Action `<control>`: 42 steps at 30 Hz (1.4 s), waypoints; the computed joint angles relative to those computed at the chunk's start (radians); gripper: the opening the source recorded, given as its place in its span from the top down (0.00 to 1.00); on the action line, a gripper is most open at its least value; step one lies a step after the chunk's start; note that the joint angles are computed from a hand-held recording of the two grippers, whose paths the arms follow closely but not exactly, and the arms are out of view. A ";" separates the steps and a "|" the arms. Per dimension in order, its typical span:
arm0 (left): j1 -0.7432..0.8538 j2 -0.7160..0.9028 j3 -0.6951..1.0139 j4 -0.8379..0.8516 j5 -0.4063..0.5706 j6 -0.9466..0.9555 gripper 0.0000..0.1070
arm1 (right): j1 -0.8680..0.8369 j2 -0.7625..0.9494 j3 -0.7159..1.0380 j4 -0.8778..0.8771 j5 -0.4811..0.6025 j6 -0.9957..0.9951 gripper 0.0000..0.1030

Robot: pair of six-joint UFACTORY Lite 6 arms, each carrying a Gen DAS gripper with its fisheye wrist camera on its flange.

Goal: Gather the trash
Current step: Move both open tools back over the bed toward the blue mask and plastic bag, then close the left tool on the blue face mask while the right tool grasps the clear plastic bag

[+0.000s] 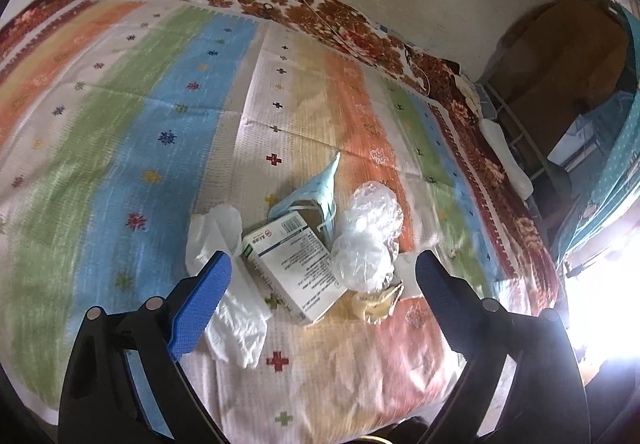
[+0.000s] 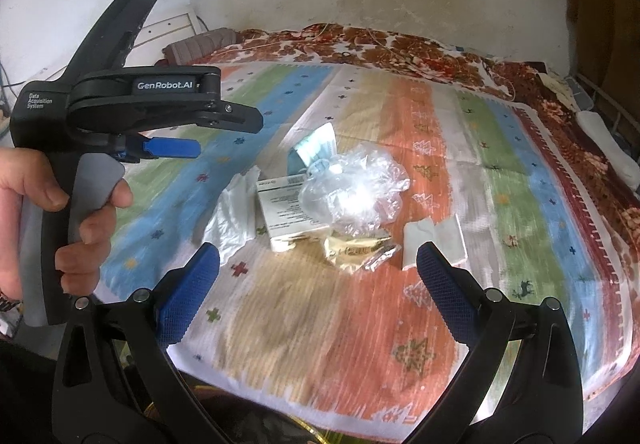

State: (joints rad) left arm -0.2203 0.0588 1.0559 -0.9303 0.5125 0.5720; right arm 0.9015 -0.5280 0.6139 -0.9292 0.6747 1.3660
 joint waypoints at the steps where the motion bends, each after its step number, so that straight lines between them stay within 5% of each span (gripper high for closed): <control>1: 0.001 0.019 0.011 -0.018 -0.002 0.015 0.16 | -0.012 0.014 -0.001 -0.019 -0.008 0.010 0.09; 13: 0.054 0.219 0.121 -0.231 0.035 0.226 0.21 | -0.146 0.219 0.037 -0.165 -0.165 0.096 0.10; 22: 0.027 0.364 0.256 -0.222 0.035 0.215 0.27 | -0.209 0.334 0.067 -0.357 -0.227 0.270 0.11; 42: -0.013 0.524 0.407 -0.149 0.032 0.152 0.53 | -0.283 0.564 0.194 -0.543 -0.326 0.423 0.45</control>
